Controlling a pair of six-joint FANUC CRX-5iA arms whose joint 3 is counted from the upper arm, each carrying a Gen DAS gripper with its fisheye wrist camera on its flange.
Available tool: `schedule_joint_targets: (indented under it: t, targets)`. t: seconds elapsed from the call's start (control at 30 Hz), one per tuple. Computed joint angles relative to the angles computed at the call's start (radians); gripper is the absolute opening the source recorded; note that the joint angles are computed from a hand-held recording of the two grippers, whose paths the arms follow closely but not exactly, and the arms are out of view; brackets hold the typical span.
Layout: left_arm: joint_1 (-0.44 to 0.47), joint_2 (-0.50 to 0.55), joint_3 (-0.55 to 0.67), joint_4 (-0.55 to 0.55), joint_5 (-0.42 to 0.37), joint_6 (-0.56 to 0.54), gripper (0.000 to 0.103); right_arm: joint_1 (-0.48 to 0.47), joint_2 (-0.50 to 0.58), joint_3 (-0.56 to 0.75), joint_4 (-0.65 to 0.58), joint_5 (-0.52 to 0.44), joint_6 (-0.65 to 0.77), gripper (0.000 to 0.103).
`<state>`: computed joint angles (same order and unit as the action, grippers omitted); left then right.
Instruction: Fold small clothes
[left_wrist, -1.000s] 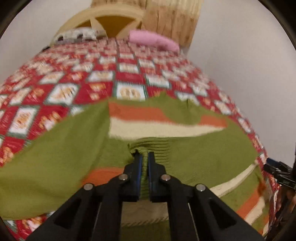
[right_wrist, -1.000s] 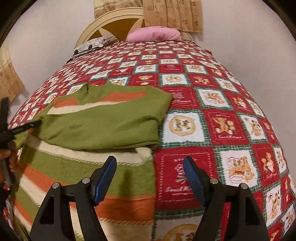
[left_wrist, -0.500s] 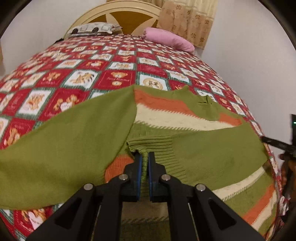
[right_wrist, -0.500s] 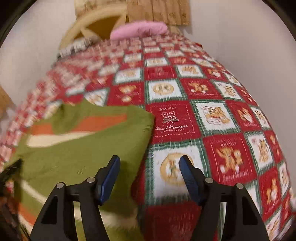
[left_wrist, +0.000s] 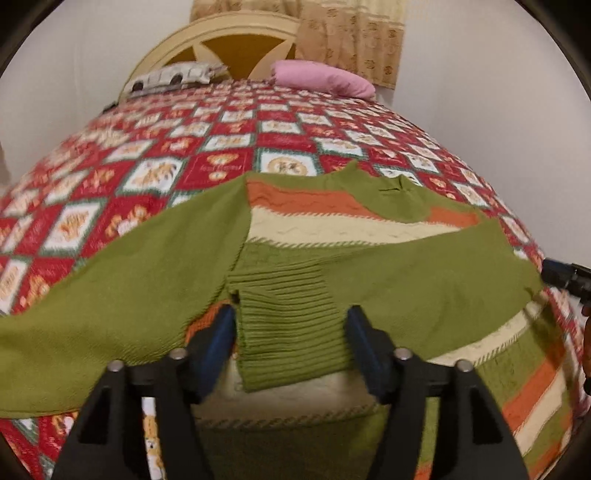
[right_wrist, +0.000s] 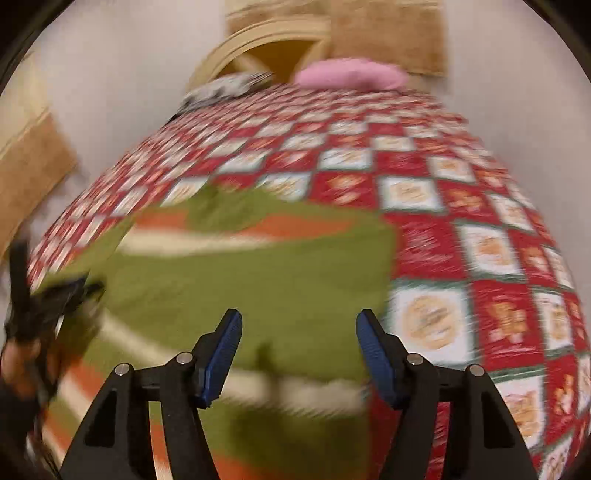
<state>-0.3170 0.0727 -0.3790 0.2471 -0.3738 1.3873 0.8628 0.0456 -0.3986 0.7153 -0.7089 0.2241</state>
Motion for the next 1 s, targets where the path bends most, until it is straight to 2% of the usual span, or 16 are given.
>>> schedule_joint_targets:
  t: [0.03,0.07,0.13,0.2,0.23,0.3,0.4,0.5,0.53,0.57,0.6,0.7,0.77,0.8,0.93,1.0]
  targets:
    - [-0.004,-0.013,-0.011,0.002,0.012,-0.009,0.07,0.004,0.022,0.024,-0.057,-0.034,0.046,0.064]
    - [-0.004,-0.024,-0.022,0.016,0.016,-0.026,0.072,-0.002,0.037,0.036,-0.096,-0.058,0.061,0.058]
    - [-0.002,-0.054,-0.05,0.039,0.016,-0.06,0.076,-0.024,0.052,0.023,-0.096,-0.111,0.006,0.056]
    - [0.003,-0.082,-0.073,0.042,0.02,-0.089,0.077,-0.06,-0.006,-0.043,-0.117,-0.032,-0.056,0.056]
    - [0.006,-0.092,-0.079,0.034,0.019,-0.092,0.077,-0.056,-0.025,-0.064,-0.094,-0.027,-0.076,0.056]
    - [0.021,-0.12,-0.109,0.06,0.024,-0.132,0.077,-0.025,-0.031,-0.063,-0.053,-0.076,-0.079,0.056]
    - [0.049,-0.157,-0.137,0.073,0.022,-0.14,0.081,0.038,-0.016,-0.043,0.081,-0.182,-0.141,0.056]
    - [0.068,-0.191,-0.149,0.032,0.027,-0.082,0.093,0.034,-0.025,-0.04,0.121,-0.063,-0.117,0.056]
    - [0.079,-0.206,-0.161,0.037,0.034,-0.084,0.094,0.023,-0.016,-0.028,0.095,0.004,-0.072,0.056]
    - [0.089,-0.215,-0.162,0.031,0.03,-0.078,0.094,0.014,0.007,-0.002,0.06,0.026,-0.029,0.056]
    - [0.101,-0.222,-0.164,0.029,0.024,-0.076,0.094,0.004,0.044,0.037,0.001,0.016,0.026,0.056]
    - [0.144,-0.258,-0.199,0.069,0.019,-0.107,0.094,-0.029,0.1,0.071,-0.101,-0.056,0.037,0.053]
    - [0.184,-0.285,-0.22,0.071,0.009,-0.11,0.094,-0.041,0.06,-0.007,-0.036,-0.014,-0.052,0.046]
    - [0.202,-0.296,-0.227,0.064,0.006,-0.107,0.095,-0.039,0.047,-0.018,-0.032,-0.017,-0.063,0.046]
    - [0.282,-0.331,-0.251,0.014,-0.01,-0.071,0.095,-0.021,0.062,0.018,-0.04,-0.116,-0.044,0.048]
    - [0.32,-0.344,-0.254,-0.031,-0.024,-0.029,0.095,-0.014,0.049,0.018,-0.023,-0.116,-0.062,0.049]
